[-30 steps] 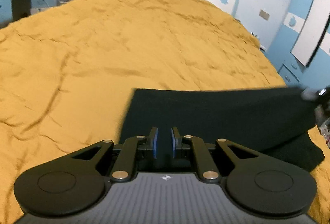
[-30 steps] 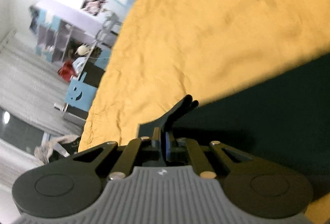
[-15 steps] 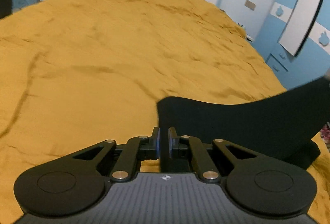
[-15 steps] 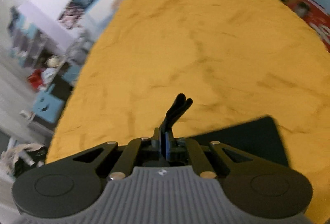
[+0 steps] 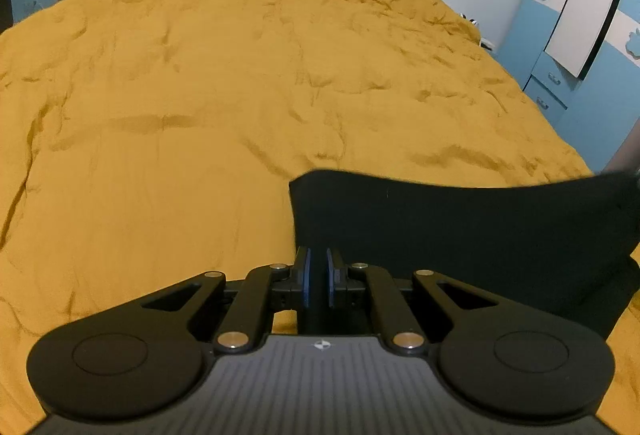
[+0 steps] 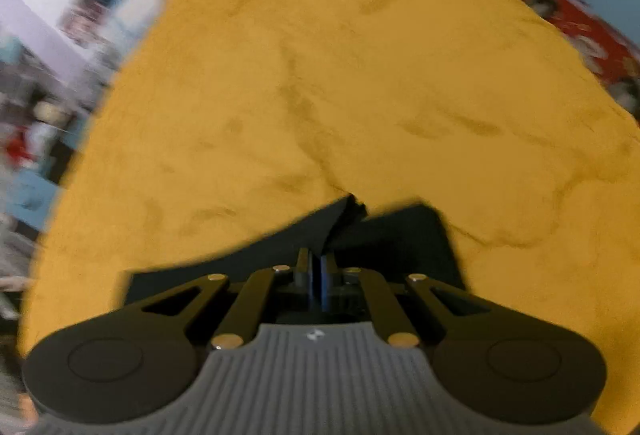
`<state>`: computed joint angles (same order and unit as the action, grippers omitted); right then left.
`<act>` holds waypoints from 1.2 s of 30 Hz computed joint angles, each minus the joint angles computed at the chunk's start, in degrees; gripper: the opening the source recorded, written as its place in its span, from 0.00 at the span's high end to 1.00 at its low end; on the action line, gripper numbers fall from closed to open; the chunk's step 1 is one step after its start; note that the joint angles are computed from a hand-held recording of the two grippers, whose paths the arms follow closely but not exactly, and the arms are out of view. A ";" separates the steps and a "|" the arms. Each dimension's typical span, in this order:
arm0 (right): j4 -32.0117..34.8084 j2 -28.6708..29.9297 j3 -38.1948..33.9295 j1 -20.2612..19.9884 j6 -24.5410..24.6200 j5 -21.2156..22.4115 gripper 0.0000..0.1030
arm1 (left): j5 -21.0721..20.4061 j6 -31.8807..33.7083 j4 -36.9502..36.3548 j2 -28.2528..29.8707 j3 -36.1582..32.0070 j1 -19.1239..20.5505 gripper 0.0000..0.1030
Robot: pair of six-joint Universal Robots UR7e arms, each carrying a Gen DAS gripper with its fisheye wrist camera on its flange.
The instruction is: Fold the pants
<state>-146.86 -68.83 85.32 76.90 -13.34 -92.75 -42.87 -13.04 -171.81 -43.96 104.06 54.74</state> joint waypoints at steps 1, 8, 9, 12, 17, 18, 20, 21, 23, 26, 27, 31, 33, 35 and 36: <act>0.82 -0.03 -0.86 0.10 -0.75 -0.42 1.00 | -0.24 0.40 0.55 0.05 -0.47 0.09 0.92; -1.87 6.08 -3.29 -3.68 -0.63 -10.08 1.00 | 0.27 2.42 1.94 2.01 -2.53 0.39 0.94; -2.92 6.04 -2.68 -4.27 -1.37 -9.14 1.00 | 0.19 2.40 2.12 2.12 -2.82 0.58 0.94; -5.24 6.39 -1.76 -4.50 -4.58 -9.53 1.00 | -0.69 2.71 2.60 2.88 -4.68 1.42 0.94; -8.25 7.09 -0.74 -4.64 -7.67 -11.00 1.00 | -4.46 3.72 -0.89 5.27 -7.95 3.20 0.94; -9.15 7.14 -0.26 -4.84 -7.89 -10.64 1.00 | -4.21 4.33 -0.51 5.91 -8.91 3.44 0.94; -9.90 6.60 0.61 -4.82 -7.98 -10.49 1.00 | -3.93 5.48 0.57 7.00 -10.65 4.02 0.94; -10.39 6.63 0.86 -4.84 -8.17 -10.47 1.00 | -3.35 5.91 1.31 7.59 -11.58 4.27 0.94; -11.02 6.66 1.16 -4.85 -8.30 -10.51 1.00 | -2.26 5.94 3.12 8.66 -13.45 4.84 0.94; -11.80 6.50 1.67 -5.06 -7.34 -10.03 1.00 | -0.29 5.46 6.67 10.13 -15.98 5.60 0.96; -12.17 6.33 1.94 -5.09 -7.18 -10.10 1.00 | 0.52 5.52 7.78 10.48 -16.50 5.77 0.96; -16.05 5.71 3.58 -4.26 -7.96 -13.98 0.88 | 3.14 4.36 9.24 9.61 -16.00 5.62 0.96; -18.23 4.48 5.35 -3.81 -8.67 -14.75 0.86 | 3.04 2.31 9.25 7.31 -13.76 5.08 0.96; -20.36 2.82 7.80 -3.25 -9.13 -14.82 0.86 | 2.41 3.28 7.64 4.80 -10.64 3.87 0.96; -21.39 1.89 9.29 -2.83 -9.43 -14.93 0.86 | 2.43 4.15 7.32 3.38 -8.69 2.86 0.96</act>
